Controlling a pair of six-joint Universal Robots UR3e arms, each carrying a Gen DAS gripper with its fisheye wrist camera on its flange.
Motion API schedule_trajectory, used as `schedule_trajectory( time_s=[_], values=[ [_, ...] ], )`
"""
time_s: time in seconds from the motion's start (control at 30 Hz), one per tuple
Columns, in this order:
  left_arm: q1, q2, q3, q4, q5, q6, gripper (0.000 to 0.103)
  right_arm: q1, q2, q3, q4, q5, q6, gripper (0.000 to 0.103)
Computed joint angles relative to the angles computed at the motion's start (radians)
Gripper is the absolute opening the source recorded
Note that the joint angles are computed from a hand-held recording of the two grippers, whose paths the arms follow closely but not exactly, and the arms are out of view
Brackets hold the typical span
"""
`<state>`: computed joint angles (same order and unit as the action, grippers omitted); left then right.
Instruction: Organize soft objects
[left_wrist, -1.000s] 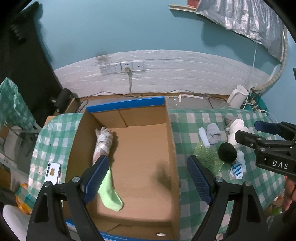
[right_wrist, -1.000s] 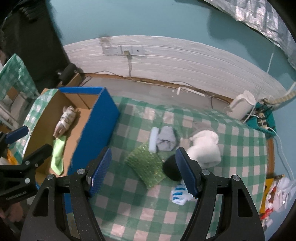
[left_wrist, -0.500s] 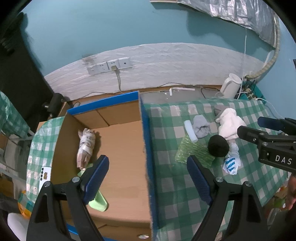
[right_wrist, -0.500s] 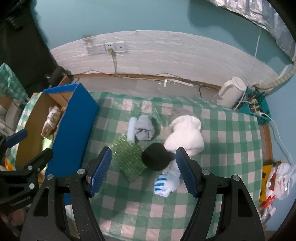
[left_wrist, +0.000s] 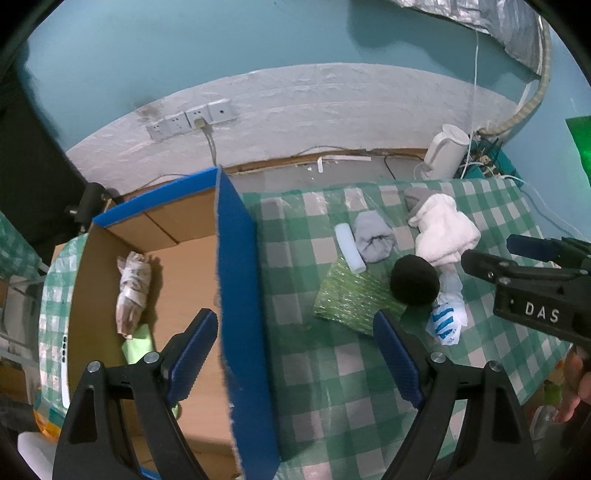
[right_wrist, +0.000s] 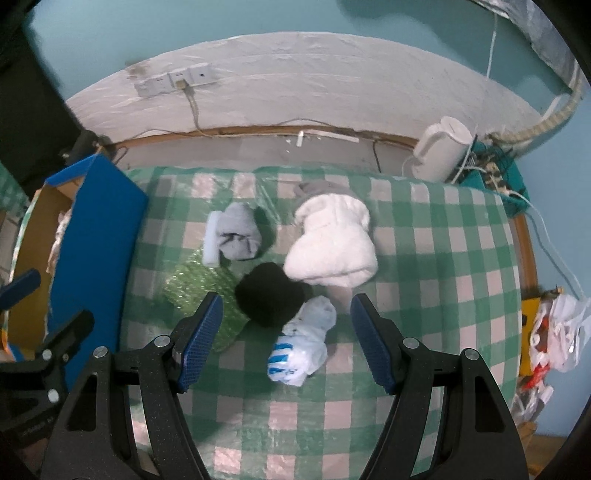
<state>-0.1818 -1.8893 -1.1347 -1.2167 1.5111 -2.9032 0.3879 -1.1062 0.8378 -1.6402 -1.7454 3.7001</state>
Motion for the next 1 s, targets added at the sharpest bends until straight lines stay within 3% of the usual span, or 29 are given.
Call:
schedule_trajectory(
  time_s=[1.0],
  values=[
    [-0.119, -0.195, 0.068, -0.004, 0.058, -0.052, 0.087, -0.076, -0.044, 0.304, -0.114, 0.094, -0.009, 0.073]
  ],
)
